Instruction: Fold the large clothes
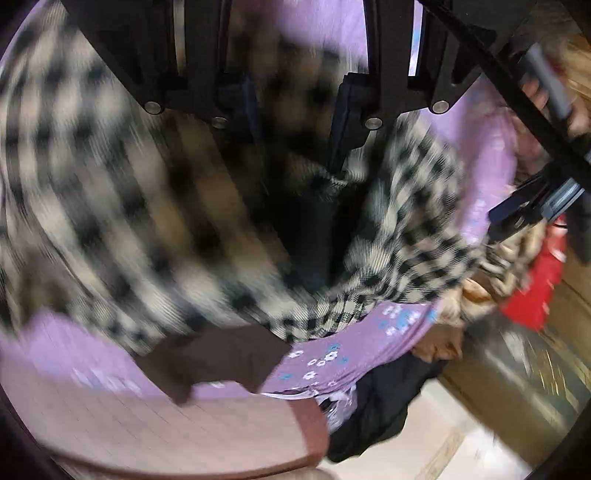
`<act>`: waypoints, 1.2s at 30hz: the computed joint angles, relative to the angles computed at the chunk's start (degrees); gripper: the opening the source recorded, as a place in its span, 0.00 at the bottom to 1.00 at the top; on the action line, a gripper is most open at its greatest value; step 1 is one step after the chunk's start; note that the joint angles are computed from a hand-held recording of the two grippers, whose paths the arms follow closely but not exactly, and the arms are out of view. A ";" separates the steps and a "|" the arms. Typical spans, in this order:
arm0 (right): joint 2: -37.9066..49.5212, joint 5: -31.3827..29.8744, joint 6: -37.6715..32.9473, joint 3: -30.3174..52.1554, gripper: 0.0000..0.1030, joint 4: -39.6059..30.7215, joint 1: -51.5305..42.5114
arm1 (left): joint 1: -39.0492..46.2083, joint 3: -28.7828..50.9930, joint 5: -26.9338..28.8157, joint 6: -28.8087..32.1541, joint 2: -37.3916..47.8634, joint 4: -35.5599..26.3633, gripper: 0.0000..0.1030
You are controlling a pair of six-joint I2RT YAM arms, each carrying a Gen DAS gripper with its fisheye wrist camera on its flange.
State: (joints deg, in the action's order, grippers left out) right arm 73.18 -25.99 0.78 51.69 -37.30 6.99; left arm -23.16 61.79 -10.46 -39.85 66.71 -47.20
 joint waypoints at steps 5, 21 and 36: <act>14.19 8.33 5.56 12.88 0.36 4.89 4.45 | -0.23 -2.65 1.27 2.17 1.74 3.89 0.70; 22.63 6.52 13.65 28.54 0.54 4.37 -2.82 | 1.60 0.36 4.18 4.61 10.59 4.33 0.70; -11.60 -12.35 -17.89 -3.82 0.59 -14.57 -42.36 | 2.42 -1.51 5.81 11.10 5.69 0.96 0.24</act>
